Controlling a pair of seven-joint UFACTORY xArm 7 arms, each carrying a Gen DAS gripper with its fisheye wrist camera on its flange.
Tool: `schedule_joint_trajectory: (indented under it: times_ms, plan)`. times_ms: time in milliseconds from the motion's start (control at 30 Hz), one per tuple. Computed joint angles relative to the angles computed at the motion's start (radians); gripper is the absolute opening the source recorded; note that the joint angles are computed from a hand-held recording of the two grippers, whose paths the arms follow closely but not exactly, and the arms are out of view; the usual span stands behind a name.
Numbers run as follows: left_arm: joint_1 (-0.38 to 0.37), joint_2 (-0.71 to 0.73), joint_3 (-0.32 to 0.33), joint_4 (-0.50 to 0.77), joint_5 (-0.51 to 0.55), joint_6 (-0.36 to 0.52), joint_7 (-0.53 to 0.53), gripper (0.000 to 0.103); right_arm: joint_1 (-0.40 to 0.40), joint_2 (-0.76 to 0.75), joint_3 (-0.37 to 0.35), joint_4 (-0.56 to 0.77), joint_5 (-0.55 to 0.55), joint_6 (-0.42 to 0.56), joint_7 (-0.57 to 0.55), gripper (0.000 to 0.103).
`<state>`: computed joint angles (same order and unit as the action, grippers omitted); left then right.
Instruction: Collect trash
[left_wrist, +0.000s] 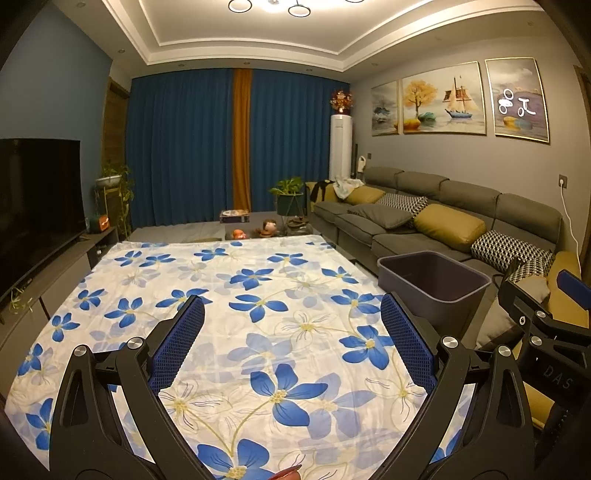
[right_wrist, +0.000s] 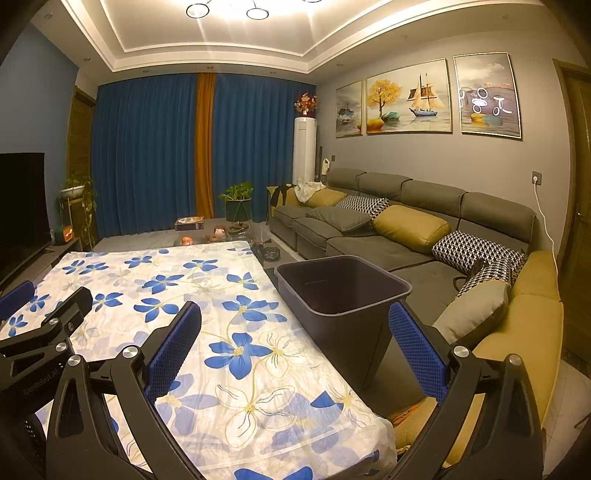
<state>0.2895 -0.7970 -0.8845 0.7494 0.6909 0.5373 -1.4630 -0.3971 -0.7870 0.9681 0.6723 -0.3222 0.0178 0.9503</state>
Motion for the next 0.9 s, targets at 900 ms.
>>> schedule_joint_trajectory:
  times_ms: [900]
  plan:
    - [-0.011,0.003,0.004,0.005,0.018,0.015,-0.015,0.097,0.005,0.007,-0.009,0.003,-0.004,0.001,-0.005,0.098]
